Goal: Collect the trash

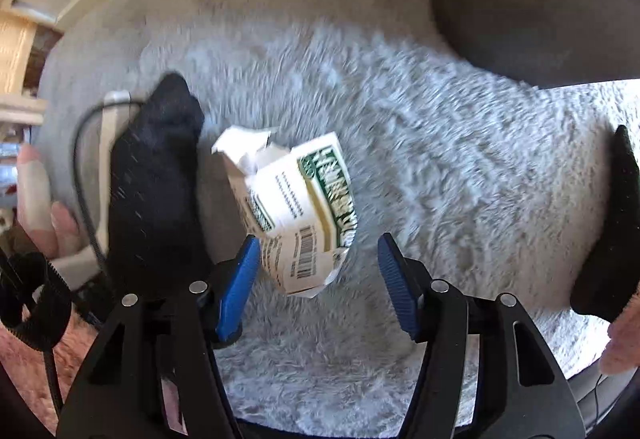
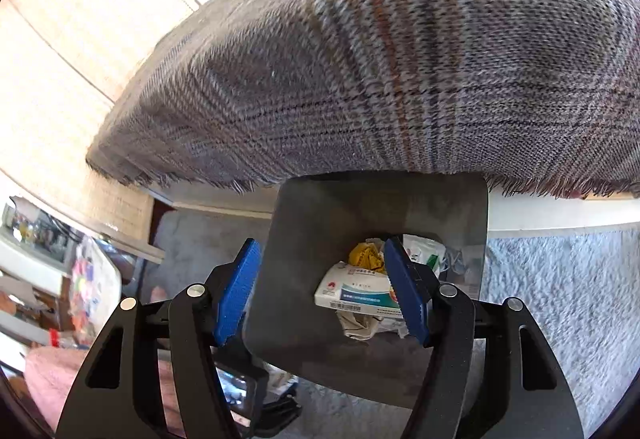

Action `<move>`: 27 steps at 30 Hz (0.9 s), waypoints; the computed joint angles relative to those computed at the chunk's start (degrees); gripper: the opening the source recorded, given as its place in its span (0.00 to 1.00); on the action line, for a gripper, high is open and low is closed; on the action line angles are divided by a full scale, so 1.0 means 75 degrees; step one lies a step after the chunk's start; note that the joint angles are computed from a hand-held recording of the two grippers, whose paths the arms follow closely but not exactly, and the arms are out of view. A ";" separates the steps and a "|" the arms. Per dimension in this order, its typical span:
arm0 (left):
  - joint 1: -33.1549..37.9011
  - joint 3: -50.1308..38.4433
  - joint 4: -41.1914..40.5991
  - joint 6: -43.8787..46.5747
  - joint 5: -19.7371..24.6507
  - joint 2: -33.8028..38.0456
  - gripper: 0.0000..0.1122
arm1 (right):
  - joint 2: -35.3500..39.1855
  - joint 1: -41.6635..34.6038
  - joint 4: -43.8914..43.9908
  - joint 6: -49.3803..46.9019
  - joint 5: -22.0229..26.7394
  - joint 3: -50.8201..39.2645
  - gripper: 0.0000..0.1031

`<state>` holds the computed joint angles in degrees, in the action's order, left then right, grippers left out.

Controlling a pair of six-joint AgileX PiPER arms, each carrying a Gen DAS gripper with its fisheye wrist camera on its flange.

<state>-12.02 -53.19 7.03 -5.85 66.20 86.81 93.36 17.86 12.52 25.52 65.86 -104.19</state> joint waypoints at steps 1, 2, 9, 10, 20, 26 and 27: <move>0.0044 0.0035 -0.0024 0.0048 -0.0047 0.0049 0.55 | 0.0058 0.0053 -0.0037 0.0023 0.0014 -0.0116 0.64; 0.0071 0.0065 -0.0018 0.0072 -0.0121 0.0098 0.59 | 0.0097 0.0088 -0.0062 0.0007 0.0050 -0.0223 0.64; 0.0468 0.0427 -0.0111 0.0201 -0.0775 0.0644 0.66 | 0.0194 0.0173 0.0063 -0.0088 0.0098 -0.0484 0.64; 0.0476 0.0560 -0.0102 0.0221 -0.0942 0.0733 0.66 | 0.0200 0.0177 0.0067 -0.0096 0.0112 -0.0500 0.64; 0.0794 0.1253 -0.0367 0.0700 -0.2024 0.1238 0.46 | 0.0126 0.0033 0.0194 -0.0136 0.0139 -0.0434 0.64; 0.0909 0.1158 -0.0751 0.1133 -0.1896 0.1226 0.23 | 0.0000 0.0052 0.0166 -0.0118 0.0068 -0.0258 0.64; 0.0864 0.1087 -0.0836 0.1129 -0.1882 0.1272 0.16 | -0.0022 0.0061 0.0141 -0.0102 0.0072 -0.0245 0.64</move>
<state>-5.54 -45.03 0.76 2.61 52.09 96.35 93.20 18.32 13.58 24.76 66.40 -106.02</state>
